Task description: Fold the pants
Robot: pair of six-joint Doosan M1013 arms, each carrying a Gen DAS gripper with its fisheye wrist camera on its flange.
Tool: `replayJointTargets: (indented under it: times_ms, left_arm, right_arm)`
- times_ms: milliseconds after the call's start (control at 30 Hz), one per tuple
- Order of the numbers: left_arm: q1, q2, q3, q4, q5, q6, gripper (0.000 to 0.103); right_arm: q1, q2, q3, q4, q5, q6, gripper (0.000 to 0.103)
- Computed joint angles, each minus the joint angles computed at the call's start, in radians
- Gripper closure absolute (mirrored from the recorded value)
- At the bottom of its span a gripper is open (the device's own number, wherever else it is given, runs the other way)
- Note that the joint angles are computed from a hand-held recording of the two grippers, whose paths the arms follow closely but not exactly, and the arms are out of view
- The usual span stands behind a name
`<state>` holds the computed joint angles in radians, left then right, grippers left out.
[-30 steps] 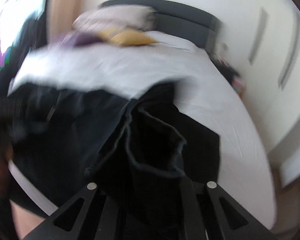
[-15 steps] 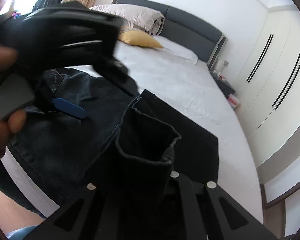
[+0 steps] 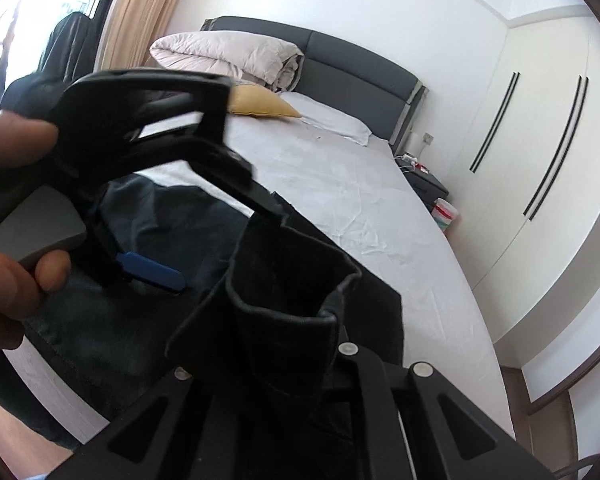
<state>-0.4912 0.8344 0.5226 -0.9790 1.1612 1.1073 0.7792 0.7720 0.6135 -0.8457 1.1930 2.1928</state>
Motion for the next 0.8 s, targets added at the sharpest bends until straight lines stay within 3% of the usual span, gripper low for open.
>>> replayJointTargets:
  times_ms: [267,433,533,600,700,800]
  left_arm:
    - [0.006,0.014,-0.009,-0.090,0.014,-0.002,0.000]
    - [0.008,0.040,-0.066,-0.114,0.031,-0.027,0.000]
    - [0.014,0.015,-0.006,-0.146,0.019,0.006,0.000]
    - [0.007,0.030,-0.024,-0.144,0.002,0.002,0.000]
    - [0.013,-0.010,0.057,-0.179,-0.028,0.042,0.000]
    - [0.014,-0.011,0.063,-0.188,-0.026,0.048,0.000]
  right_arm:
    - [0.015,0.009,-0.011,-0.051,0.000,-0.060,0.096]
    - [0.023,0.019,-0.025,-0.068,0.004,-0.108,0.096]
    - [0.020,0.007,-0.016,-0.059,-0.002,-0.067,0.096]
    - [0.015,0.001,-0.021,-0.070,-0.005,-0.032,0.096]
    - [0.011,0.001,-0.035,-0.082,-0.004,-0.034,0.096]
    - [0.015,0.007,-0.049,-0.064,0.007,-0.057,0.096]
